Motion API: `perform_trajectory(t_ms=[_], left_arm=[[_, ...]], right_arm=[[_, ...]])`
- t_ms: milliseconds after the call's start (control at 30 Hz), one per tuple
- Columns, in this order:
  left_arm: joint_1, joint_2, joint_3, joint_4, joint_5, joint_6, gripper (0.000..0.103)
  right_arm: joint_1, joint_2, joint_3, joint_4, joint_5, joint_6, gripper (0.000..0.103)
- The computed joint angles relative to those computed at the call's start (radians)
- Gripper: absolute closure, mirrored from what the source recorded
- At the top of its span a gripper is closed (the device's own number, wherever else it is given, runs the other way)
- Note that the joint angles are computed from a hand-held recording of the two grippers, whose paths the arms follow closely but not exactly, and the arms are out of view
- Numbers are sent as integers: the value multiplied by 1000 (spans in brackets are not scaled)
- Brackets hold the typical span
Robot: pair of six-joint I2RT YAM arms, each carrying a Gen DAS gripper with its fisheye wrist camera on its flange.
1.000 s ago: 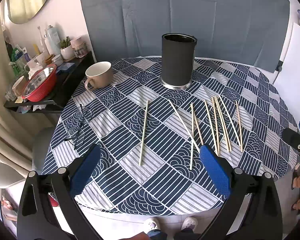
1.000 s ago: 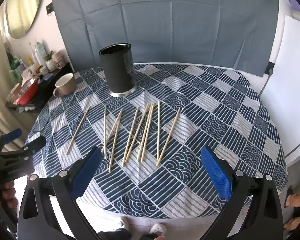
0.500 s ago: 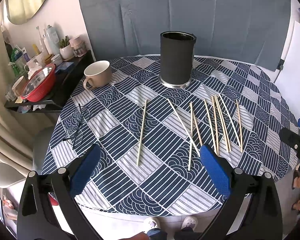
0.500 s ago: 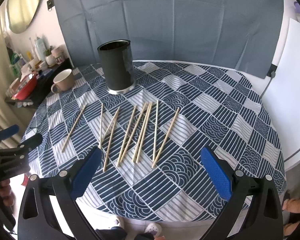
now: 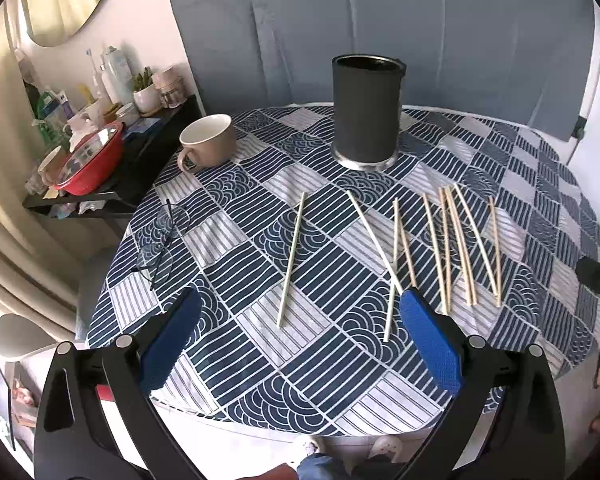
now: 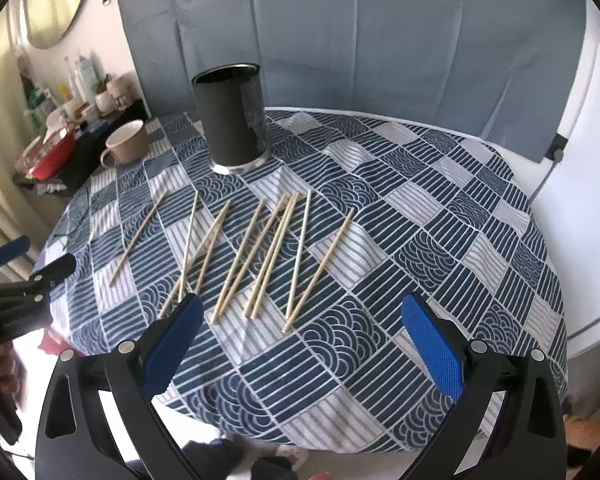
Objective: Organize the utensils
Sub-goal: 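Lower both tools toward the chopsticks and close both on one chopstick each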
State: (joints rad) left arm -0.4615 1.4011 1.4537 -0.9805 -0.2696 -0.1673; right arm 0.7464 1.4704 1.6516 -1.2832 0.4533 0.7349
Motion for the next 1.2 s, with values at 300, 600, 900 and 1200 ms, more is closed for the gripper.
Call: perform_trajectory(t_ms=[300, 600, 900, 1200], left_arm=[[60, 126, 36, 2, 26, -23, 6], [133, 333, 210, -27, 76, 4, 6], [183, 561, 421, -57, 143, 121, 6], [230, 740, 616, -138, 219, 200, 6]], right_arm=[[-116, -7, -83, 77, -68, -135, 8], [-250, 106, -40, 107, -134, -198, 8], [-332, 303, 84, 93, -166, -162, 8], [-359, 433, 138, 44, -158, -113, 8]])
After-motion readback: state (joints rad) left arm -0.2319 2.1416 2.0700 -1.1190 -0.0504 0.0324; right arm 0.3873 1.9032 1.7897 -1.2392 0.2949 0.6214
